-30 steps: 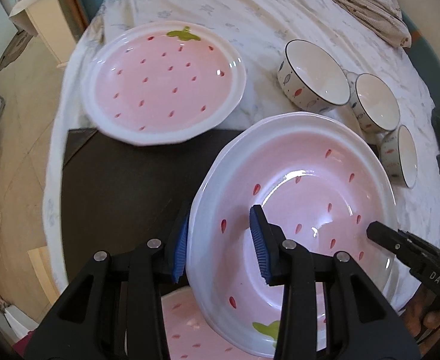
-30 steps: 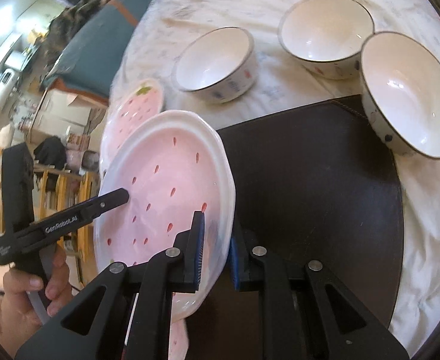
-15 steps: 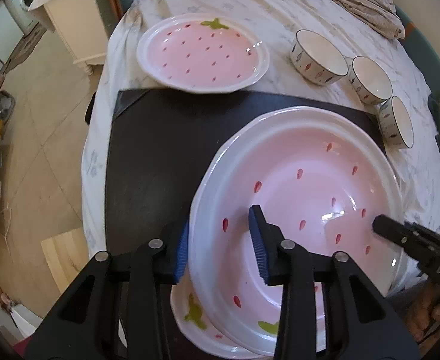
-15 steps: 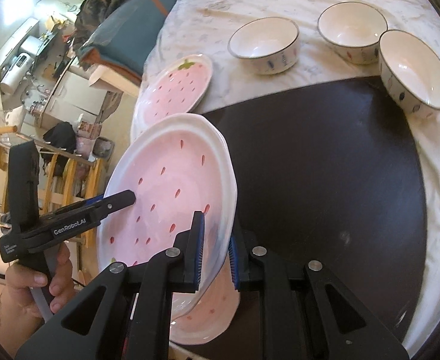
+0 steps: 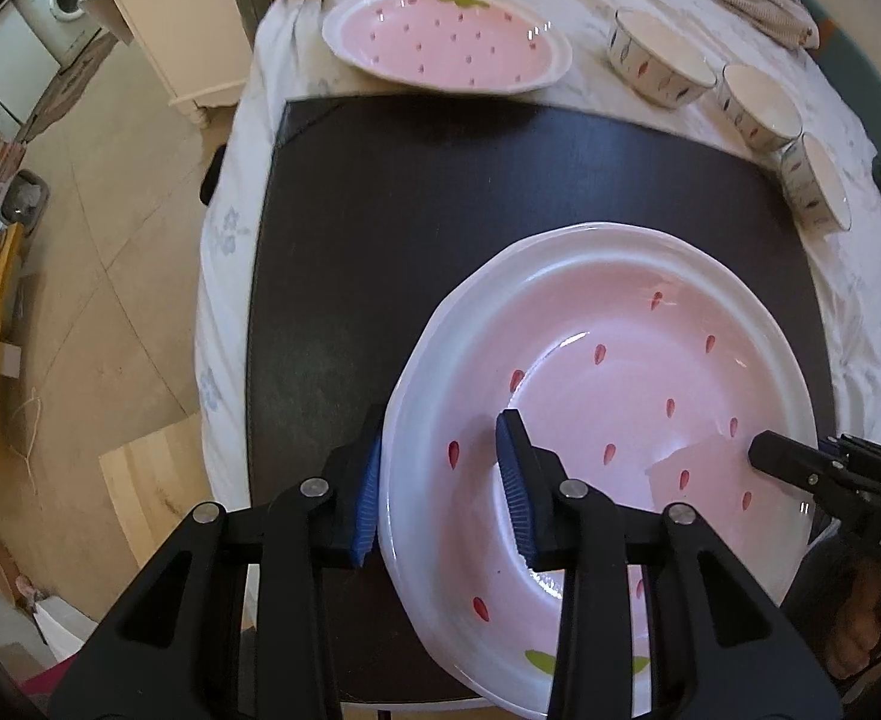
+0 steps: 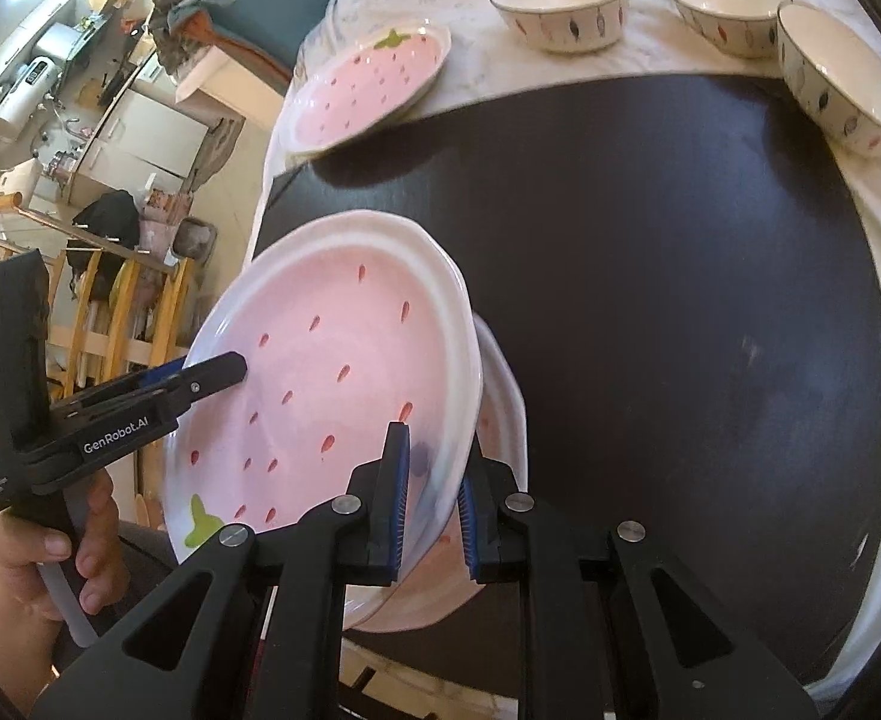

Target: Organize plates and bowls

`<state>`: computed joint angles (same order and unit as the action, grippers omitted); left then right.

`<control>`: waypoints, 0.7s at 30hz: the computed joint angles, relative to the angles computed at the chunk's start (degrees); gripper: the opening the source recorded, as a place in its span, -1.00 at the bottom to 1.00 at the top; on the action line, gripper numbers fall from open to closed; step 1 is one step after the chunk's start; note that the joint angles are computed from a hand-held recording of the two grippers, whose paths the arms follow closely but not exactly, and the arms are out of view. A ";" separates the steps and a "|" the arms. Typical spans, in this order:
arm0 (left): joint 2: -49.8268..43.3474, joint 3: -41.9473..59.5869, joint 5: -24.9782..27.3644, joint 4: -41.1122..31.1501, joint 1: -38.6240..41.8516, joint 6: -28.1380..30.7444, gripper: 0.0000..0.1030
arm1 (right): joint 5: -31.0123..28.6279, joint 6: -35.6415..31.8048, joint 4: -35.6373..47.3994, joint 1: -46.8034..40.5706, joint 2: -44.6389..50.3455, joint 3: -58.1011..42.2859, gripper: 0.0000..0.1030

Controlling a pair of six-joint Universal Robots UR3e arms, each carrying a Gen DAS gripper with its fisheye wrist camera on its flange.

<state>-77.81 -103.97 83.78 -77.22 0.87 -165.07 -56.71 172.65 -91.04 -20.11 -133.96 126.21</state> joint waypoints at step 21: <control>-4.08 -3.00 7.60 6.23 -7.29 -1.60 -0.30 | -4.23 -0.40 2.33 3.84 1.99 1.05 -0.65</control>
<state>-81.89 -106.97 91.37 -70.98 -6.41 -166.67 -60.94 172.26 -88.71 -16.26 -131.98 127.26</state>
